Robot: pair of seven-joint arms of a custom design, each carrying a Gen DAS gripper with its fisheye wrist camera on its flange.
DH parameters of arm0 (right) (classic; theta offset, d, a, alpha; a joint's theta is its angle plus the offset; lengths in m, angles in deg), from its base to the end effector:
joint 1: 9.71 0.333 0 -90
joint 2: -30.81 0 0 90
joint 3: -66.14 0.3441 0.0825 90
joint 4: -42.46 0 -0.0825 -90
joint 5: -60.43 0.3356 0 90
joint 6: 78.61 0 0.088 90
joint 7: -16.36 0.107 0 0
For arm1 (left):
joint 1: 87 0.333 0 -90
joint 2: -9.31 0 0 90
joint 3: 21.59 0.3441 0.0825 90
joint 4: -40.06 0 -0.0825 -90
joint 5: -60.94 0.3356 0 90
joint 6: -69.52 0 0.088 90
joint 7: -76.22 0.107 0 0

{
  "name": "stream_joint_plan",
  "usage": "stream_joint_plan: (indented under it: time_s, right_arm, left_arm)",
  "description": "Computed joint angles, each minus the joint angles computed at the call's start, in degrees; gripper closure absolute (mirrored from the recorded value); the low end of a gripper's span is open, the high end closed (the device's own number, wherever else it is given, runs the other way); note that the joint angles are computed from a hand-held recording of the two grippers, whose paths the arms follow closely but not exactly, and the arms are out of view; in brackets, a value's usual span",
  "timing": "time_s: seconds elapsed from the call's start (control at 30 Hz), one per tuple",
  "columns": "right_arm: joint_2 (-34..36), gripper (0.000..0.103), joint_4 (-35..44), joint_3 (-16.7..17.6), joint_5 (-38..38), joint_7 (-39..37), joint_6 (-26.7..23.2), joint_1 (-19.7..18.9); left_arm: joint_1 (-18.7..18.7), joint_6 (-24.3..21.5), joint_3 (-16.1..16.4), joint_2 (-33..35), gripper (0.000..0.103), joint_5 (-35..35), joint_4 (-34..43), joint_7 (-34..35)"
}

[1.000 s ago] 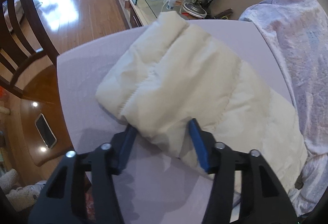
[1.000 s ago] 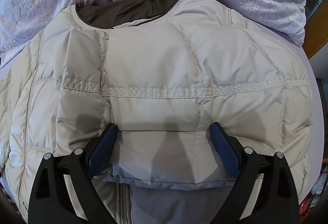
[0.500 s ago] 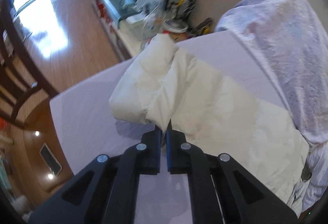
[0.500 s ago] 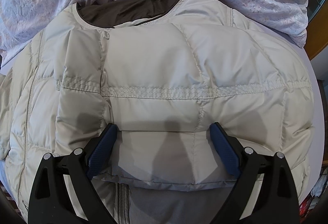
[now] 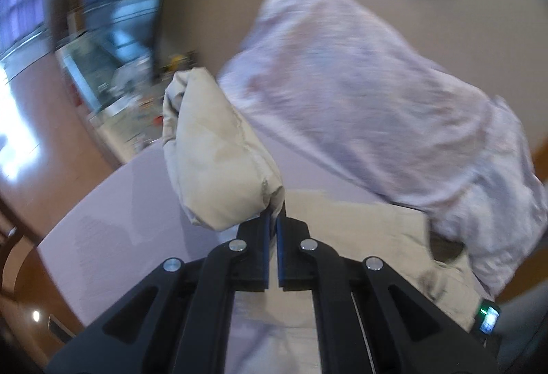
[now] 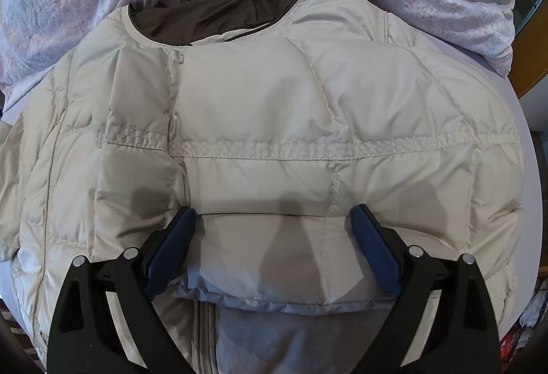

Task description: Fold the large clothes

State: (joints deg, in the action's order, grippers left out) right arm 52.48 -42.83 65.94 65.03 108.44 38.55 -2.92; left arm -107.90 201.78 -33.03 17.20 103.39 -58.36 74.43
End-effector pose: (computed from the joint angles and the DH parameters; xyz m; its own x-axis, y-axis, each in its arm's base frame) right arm 0.6495 0.0799 0.5138 0.0557 -0.9951 -0.0818 -0.9841 -0.0409 -0.1729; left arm 0.5193 -0.3030 0.5959 0.4973 -0.8131 0.3024 -0.5464 -0.5643 -0.6188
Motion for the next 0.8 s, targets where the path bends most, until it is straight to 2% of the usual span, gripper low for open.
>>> stream_joint_plan:
  time_s: [0.23,0.57,0.7,0.8]
  right_arm:
    - [-1.68,0.009,-1.85,0.27,1.12,-1.62,0.51,-0.49]
    - [-7.45,0.009,-8.42,0.26,4.9,-4.92,3.16,-1.73]
    - [-8.64,0.009,-8.96,-0.23,7.28,-7.18,3.43,-3.23]
    - [-9.32,0.009,-9.1,-0.71,8.33,-8.11,3.42,-4.16]
  left_arm:
    - [-5.84,2.46,-0.55,10.72,0.1,-0.5,16.87,11.86]
    - [-13.44,4.76,-0.07,23.8,0.1,-8.9,34.52,28.08]
    - [-15.68,4.05,0.26,28.87,0.1,-13.46,40.9,33.19]
    - [-18.0,0.22,0.91,34.63,0.1,-16.97,49.51,37.31]
